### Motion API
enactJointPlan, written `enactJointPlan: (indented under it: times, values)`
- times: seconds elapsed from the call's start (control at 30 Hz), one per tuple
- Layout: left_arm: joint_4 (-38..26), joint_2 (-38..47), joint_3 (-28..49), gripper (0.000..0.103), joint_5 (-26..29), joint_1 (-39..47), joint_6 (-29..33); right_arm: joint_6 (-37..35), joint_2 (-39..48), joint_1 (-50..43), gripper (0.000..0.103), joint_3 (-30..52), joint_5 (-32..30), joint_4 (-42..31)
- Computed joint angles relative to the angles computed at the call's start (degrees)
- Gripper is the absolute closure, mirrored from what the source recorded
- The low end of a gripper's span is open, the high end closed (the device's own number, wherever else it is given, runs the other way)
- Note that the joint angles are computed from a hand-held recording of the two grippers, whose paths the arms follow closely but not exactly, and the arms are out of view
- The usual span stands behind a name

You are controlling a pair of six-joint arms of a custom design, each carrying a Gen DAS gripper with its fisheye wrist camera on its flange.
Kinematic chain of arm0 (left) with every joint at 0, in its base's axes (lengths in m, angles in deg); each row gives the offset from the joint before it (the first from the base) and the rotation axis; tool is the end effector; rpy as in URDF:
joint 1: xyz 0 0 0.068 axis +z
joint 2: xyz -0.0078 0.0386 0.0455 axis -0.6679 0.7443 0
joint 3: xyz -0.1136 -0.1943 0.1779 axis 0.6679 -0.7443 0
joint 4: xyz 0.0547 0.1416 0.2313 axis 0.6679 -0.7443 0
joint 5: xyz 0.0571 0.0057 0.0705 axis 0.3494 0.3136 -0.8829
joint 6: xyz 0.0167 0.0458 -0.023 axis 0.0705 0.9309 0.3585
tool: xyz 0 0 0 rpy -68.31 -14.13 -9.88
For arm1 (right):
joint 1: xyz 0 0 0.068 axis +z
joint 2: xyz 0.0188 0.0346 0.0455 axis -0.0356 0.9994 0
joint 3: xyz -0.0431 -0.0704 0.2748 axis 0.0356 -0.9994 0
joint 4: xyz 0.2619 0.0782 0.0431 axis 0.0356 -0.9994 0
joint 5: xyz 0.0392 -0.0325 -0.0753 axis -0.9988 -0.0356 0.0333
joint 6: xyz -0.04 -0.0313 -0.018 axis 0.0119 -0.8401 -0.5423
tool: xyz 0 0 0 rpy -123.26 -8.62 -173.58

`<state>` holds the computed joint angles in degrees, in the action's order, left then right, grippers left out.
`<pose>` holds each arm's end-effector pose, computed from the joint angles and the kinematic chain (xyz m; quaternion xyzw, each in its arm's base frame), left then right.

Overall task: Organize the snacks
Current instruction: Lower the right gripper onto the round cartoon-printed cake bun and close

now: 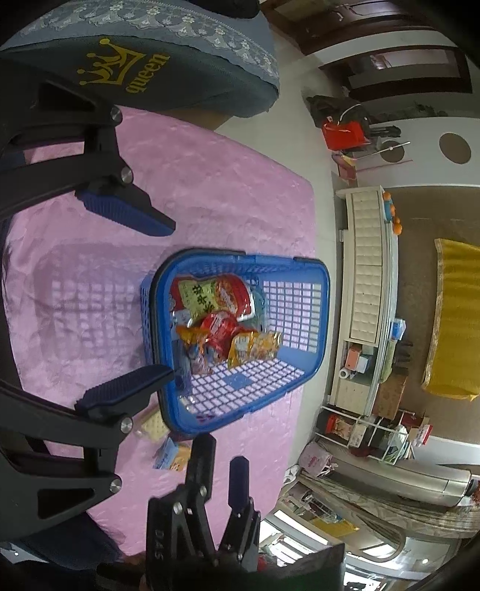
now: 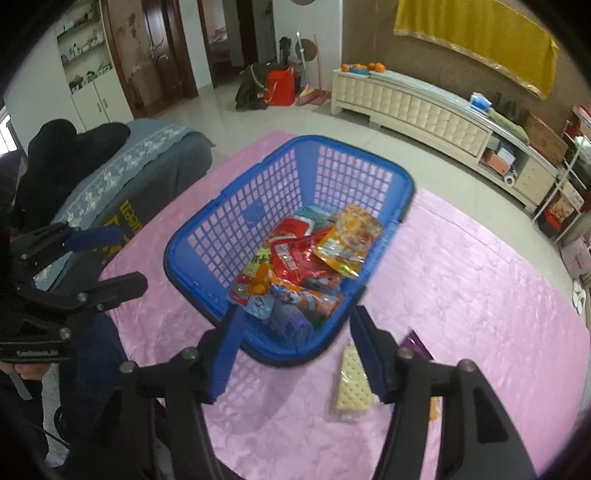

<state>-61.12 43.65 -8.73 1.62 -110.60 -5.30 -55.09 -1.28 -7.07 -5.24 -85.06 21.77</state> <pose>0.1158 -0.2355 0.3227 -0.1992 0.9219 0.0203 0.3317 0.2645 -0.0065 0.3106 -0.4956 0.8242 0.1227 0.2450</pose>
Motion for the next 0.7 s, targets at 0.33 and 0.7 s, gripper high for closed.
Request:
enactJointPlan:
  times: [0.33,0.7]
  values:
    - [5.6,10.1,8.7,0.033,1.2,-0.6,4.6,-9.4,7.4,-14.8,0.038,7.8,-4.5,-7.0]
    - [13.2,22.3,17.1,0.033,5.6,2.3,5.3,-14.5,18.6,-23.1,0.038,14.9,-6.8,-7.4]
